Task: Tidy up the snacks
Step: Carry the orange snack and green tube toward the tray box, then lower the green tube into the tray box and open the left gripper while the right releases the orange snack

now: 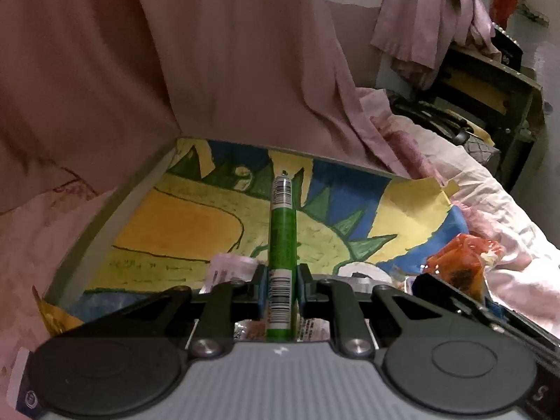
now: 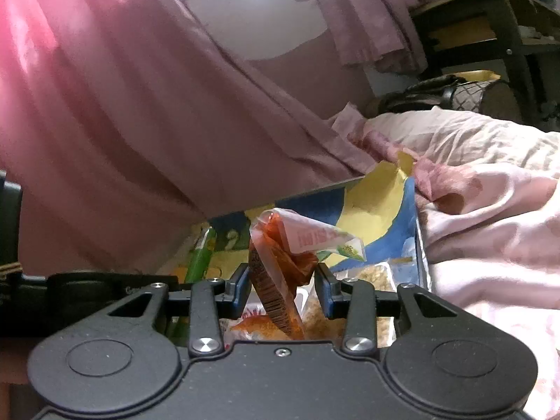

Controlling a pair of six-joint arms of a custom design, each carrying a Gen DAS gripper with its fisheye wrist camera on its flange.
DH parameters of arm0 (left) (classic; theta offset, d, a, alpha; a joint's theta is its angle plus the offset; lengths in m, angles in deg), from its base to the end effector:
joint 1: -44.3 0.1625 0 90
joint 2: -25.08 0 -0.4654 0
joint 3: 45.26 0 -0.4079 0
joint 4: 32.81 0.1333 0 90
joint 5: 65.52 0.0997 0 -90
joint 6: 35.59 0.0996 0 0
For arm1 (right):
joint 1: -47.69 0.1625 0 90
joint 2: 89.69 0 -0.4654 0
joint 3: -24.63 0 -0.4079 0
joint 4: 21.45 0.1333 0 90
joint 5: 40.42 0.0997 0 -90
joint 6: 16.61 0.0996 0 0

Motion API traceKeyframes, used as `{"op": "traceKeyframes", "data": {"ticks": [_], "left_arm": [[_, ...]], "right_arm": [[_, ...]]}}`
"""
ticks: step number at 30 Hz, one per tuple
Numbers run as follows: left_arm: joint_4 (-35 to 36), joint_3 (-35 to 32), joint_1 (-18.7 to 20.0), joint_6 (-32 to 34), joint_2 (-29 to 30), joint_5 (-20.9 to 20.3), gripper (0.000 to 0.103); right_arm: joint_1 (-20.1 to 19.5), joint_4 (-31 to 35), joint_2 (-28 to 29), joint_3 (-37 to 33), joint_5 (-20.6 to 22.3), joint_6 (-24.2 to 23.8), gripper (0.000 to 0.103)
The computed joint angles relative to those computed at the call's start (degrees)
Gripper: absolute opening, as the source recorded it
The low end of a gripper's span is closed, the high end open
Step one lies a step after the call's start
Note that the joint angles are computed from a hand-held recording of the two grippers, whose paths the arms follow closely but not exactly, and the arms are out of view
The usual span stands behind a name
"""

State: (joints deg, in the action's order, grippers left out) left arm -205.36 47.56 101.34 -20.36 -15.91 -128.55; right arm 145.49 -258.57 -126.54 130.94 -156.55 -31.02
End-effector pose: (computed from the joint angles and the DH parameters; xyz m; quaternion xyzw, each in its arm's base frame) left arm -0.2498 -0.7133 0.1217 0.3264 0.8812 -0.2892 0.1825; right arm 0.1733 -0.6063 0.1379 0.0071 -0.7719 0.5996 0.2110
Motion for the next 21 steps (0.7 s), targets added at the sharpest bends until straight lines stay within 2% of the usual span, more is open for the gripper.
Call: {"op": "traceKeyframes", "data": {"ticks": [4, 21], "left_arm": [[0.3, 0.2, 0.4, -0.8, -0.1, -0.1, 0.018], [1.0, 0.4, 0.9, -3.4, -0.1, 0.5, 0.019]], "right_arm": [[-0.3, 2.3, 0.2, -0.4, -0.6, 1.0, 0.042], [0.0, 2.9, 0.3, -0.7, -1.3, 0.4, 0.046]]}}
